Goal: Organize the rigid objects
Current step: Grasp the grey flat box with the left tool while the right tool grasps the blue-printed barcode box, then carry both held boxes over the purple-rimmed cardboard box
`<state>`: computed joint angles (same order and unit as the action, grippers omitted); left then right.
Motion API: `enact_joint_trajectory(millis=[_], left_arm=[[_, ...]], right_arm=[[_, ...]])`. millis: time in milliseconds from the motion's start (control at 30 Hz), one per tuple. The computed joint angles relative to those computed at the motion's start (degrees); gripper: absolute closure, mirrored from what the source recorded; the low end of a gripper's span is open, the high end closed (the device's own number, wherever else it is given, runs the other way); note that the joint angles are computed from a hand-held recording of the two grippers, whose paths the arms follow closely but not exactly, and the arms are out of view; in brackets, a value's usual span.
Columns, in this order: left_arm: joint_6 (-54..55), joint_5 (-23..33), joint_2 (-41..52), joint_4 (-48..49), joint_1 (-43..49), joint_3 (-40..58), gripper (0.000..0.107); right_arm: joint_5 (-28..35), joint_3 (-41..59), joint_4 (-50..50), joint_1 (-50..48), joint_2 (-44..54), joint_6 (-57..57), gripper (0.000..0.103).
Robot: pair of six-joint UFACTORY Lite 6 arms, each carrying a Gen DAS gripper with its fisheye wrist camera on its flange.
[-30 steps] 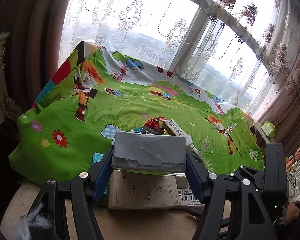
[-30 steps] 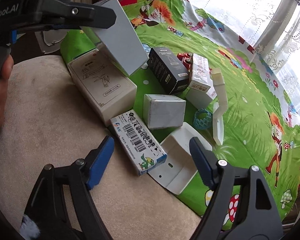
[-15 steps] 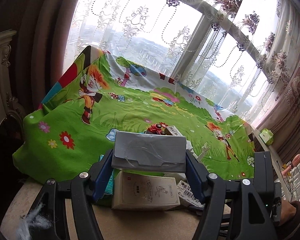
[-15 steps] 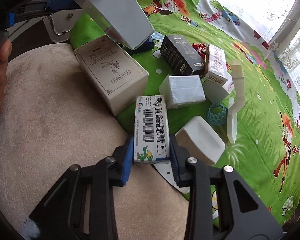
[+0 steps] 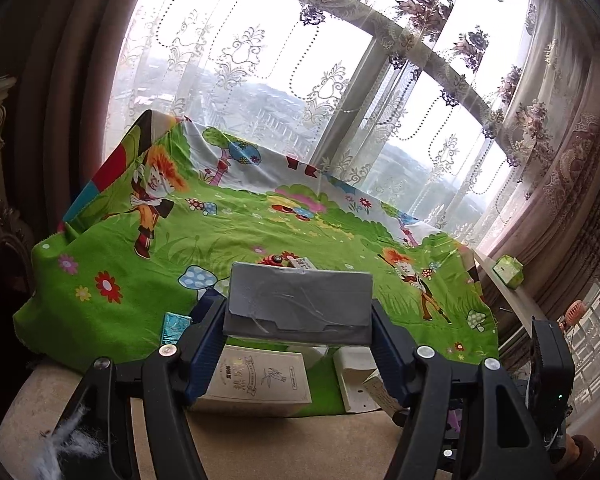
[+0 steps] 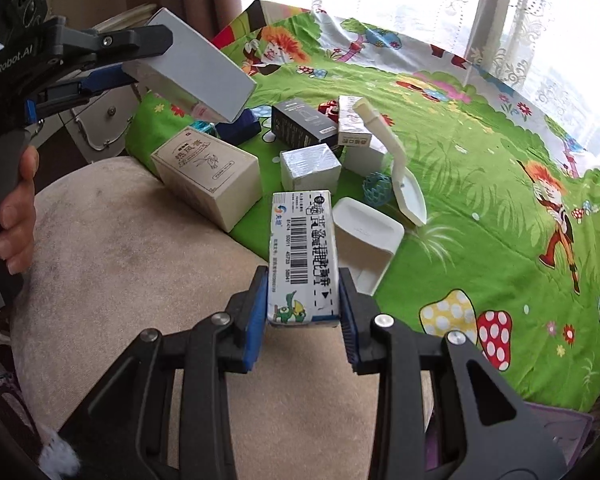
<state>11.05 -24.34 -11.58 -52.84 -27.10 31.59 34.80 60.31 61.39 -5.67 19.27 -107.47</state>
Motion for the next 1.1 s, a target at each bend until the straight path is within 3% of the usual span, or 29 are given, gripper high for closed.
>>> enact_joint_trajectory(millis=[267, 533, 667, 1100], left_arm=[[3.1, -0.2, 3.7, -2.9, -7.0, 5.7, 0.039], [-1.9, 3.5, 10.7, 2.6, -11.3, 13.1, 0.039], [-6.9, 5.9, 15.6, 8.4, -13.5, 18.0, 0.039], [-39.6, 15.2, 31.3, 43.5, -17.4, 35.2, 0.039]], right_arm=[[5.6, -2.1, 0.5, -10.8, -4.0, -0.7, 0.066], [9.4, 0.5, -0.5, -20.4, -2.6, 0.0, 0.066], [10.4, 2.3, -0.5, -24.6, -1.9, -0.3, 0.066], [12.4, 15.5, -3.0, -35.2, 7.7, 5.0, 0.066]])
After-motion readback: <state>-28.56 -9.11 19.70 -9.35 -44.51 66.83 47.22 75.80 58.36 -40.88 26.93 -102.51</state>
